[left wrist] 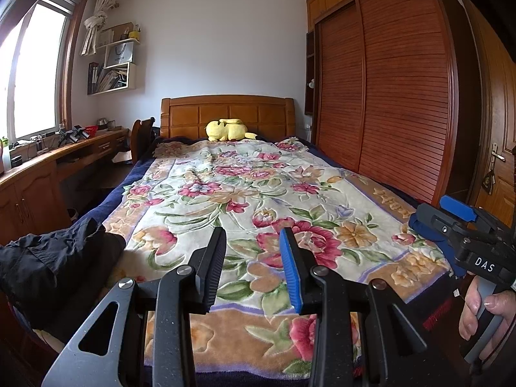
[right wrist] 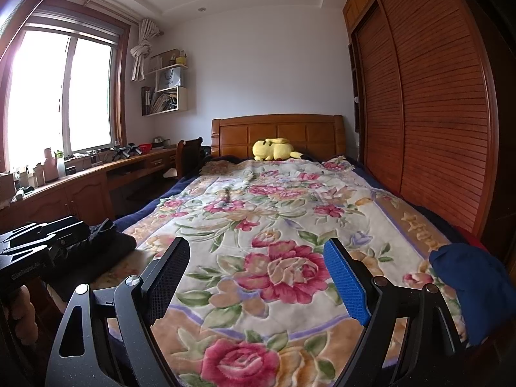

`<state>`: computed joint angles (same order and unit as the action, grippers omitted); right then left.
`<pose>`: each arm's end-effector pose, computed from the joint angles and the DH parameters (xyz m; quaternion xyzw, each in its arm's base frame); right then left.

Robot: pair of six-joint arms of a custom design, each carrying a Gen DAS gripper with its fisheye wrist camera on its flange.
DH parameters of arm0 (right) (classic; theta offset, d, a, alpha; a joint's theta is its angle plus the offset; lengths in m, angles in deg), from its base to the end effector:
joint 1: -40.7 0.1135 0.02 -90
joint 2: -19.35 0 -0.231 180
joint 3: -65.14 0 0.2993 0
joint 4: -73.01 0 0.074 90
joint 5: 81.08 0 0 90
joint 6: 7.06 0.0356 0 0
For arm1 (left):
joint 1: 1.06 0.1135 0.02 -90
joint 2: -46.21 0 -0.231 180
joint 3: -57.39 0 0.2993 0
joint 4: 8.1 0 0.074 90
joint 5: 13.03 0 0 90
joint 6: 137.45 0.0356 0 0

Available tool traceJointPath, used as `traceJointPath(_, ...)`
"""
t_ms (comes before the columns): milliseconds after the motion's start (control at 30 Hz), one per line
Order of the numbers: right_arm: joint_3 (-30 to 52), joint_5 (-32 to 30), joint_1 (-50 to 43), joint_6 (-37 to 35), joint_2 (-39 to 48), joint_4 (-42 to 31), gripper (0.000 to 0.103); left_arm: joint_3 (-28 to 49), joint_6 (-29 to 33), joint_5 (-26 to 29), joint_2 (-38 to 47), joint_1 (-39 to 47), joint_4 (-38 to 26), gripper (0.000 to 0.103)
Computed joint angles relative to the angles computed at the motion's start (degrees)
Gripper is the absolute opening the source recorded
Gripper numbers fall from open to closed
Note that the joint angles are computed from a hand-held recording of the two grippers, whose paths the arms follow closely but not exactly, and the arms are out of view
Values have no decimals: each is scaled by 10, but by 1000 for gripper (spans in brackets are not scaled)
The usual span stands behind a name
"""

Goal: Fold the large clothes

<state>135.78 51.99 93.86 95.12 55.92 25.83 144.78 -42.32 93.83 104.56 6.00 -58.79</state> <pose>0.1273 0.1293 0.3961 -0.0412 0.7623 0.0702 0.6420 0.2602 0.0218 0.4156 0.0686 0.8197 -0.0616 0.5654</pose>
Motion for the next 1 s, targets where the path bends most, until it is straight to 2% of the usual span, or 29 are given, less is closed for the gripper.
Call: traceJointPath(1000, 3, -12, -7, 2, 0, -7, 86, -1, 0, 8, 1, 9, -1, 36)
